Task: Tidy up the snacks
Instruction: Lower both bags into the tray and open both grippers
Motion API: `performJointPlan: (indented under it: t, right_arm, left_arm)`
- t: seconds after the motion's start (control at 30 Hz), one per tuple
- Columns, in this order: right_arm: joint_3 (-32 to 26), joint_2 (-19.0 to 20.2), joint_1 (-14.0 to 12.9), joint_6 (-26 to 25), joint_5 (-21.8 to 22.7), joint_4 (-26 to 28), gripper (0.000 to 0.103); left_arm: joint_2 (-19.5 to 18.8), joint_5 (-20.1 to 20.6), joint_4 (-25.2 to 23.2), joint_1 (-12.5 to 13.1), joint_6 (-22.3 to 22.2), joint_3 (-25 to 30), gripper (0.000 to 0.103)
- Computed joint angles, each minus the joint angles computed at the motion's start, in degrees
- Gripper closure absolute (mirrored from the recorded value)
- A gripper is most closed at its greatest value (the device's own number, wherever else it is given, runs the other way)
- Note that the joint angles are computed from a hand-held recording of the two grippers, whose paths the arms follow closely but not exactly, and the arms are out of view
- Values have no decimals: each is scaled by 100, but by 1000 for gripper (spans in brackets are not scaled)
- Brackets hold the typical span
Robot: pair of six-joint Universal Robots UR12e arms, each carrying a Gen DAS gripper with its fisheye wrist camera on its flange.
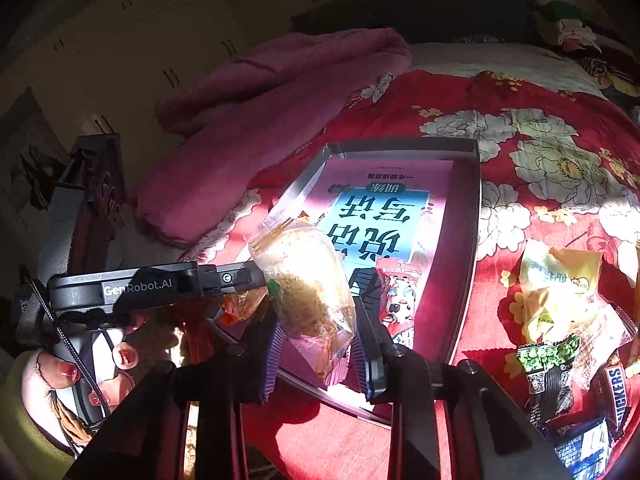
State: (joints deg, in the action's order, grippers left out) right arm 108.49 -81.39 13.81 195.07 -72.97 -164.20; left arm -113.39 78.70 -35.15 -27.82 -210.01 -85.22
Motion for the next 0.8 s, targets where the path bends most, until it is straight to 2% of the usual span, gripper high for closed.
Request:
performJointPlan:
  t: [0.27, 0.8]
  right_arm:
    - [20, 54, -78, 14, 388, 327, 71]
    - [64, 63, -173, 148, 513, 570, 70]
  left_arm:
    - [-107, -53, -312, -84, 266, 159, 67]
    - [-199, -6, -594, -161, 479, 254, 67]
